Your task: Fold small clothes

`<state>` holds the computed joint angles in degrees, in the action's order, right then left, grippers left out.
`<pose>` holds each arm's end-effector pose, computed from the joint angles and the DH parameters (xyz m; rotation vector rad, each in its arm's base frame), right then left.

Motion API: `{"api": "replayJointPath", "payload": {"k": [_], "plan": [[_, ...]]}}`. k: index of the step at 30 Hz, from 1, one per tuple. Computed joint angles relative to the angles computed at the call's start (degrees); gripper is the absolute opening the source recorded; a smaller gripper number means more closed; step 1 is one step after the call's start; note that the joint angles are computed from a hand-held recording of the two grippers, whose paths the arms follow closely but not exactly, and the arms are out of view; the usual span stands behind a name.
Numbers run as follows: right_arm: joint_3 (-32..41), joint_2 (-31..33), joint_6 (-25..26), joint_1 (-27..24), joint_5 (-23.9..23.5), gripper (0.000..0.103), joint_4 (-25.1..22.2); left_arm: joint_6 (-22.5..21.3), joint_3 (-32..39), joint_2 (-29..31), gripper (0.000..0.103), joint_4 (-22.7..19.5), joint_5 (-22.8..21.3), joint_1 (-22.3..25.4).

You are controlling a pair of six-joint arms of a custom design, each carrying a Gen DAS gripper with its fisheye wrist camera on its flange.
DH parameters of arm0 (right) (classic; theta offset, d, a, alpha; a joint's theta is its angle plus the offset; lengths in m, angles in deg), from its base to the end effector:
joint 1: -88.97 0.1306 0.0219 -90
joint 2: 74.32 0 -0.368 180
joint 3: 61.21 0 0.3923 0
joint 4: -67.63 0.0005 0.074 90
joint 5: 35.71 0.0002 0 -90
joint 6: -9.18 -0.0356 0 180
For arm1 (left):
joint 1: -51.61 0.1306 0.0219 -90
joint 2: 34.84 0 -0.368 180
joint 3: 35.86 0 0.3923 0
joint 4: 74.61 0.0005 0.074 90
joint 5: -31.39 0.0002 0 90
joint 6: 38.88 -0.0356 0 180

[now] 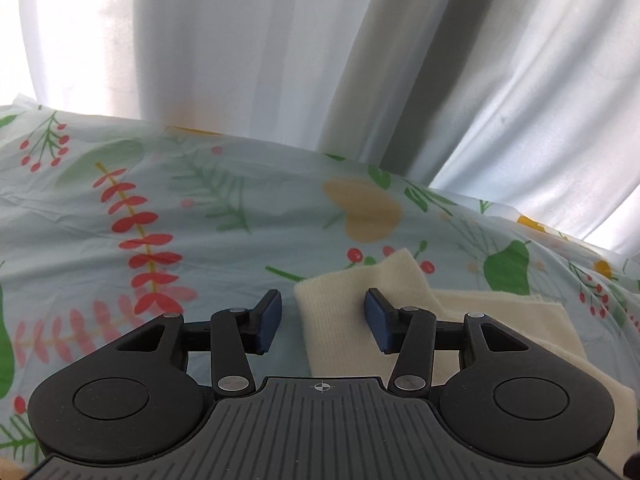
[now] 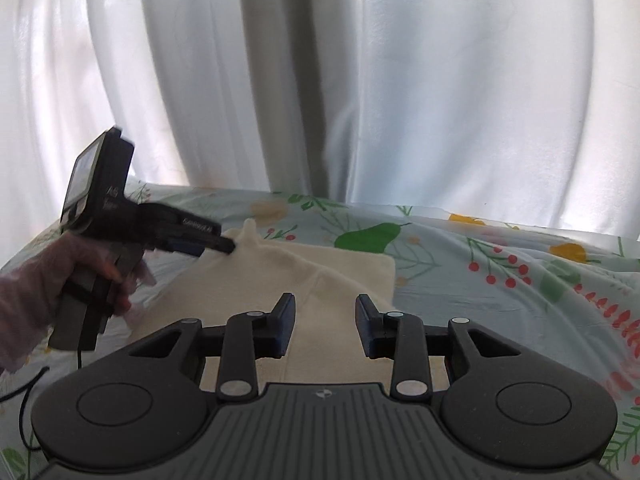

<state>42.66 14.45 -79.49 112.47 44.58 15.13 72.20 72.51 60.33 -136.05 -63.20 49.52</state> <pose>0.4373 0.1962 0.5343 -0.5735 2.1677 0.3996 0.5095 -0.0162 0.5049 -0.4340 2.3717 -0.0900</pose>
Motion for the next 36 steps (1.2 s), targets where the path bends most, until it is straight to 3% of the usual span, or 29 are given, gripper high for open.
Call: {"api": "replayJointPath", "payload": {"k": [3,4,6,8,10,12,14,16,18,21,23,25,28,29,33,36], "plan": [[-1.0,0.5,0.5,1.3,4.8,0.032,-1.6,-1.6,1.3,1.0,0.042,-2.2,-10.4,-1.0],[-1.4,0.5,0.6,1.6,6.8,0.032,-1.3,-1.0,0.9,0.3,0.041,-2.7,-9.6,-0.5],[-2.6,-0.1,0.9,1.7,9.8,0.031,-0.5,1.2,-0.7,-2.7,0.044,-3.0,-3.2,0.8],[-3.1,-0.6,0.5,1.3,8.3,0.03,-0.1,2.2,-3.3,-6.9,0.047,-2.5,1.2,0.4],[-3.3,-0.5,1.9,1.5,7.1,0.029,-0.5,3.1,-5.7,-10.9,0.054,-2.7,2.6,-1.4],[-4.4,-0.6,5.0,2.1,10.1,0.029,0.3,4.9,-7.7,-14.0,0.064,-4.0,3.6,-3.4],[-5.4,-0.4,4.1,1.4,11.1,0.029,2.2,7.2,-9.9,-16.8,0.065,-6.0,4.2,-5.8],[-4.8,0.1,1.5,0.4,9.7,0.029,1.7,7.4,-12.3,-18.8,0.068,-7.2,3.9,-7.8],[-4.5,-0.4,2.1,1.2,12.1,0.029,0.6,7.5,-14.1,-20.1,0.074,-7.7,1.4,-9.7],[-6.2,-3.6,3.2,3.0,13.9,0.028,0.4,7.9,-14.4,-21.8,0.074,-8.9,-1.8,-10.7],[-8.2,-6.5,3.4,3.2,11.5,0.028,-0.3,9.3,-14.2,-22.2,0.073,-10.3,-0.3,-10.2],[-10.1,-8.2,5.0,3.7,12.9,0.028,-1.1,10.1,-14.9,-23.0,0.073,-10.5,0.5,-10.3],[-10.9,-8.5,5.8,3.0,13.9,0.033,-2.0,8.9,-16.2,-23.5,0.084,-10.9,-2.7,-11.7],[-10.1,-8.1,5.8,3.2,15.2,0.041,-3.0,9.4,-16.0,-23.6,0.084,-11.4,-3.7,-12.3],[-7.6,-8.0,5.6,5.3,22.8,0.041,-8.1,9.4,-12.9,-23.4,0.083,-17.8,-5.7,-14.9],[-5.9,-8.8,3.3,4.9,21.0,0.047,-17.1,9.8,-12.5,-24.3,0.082,-22.8,-7.2,-17.7]]}}
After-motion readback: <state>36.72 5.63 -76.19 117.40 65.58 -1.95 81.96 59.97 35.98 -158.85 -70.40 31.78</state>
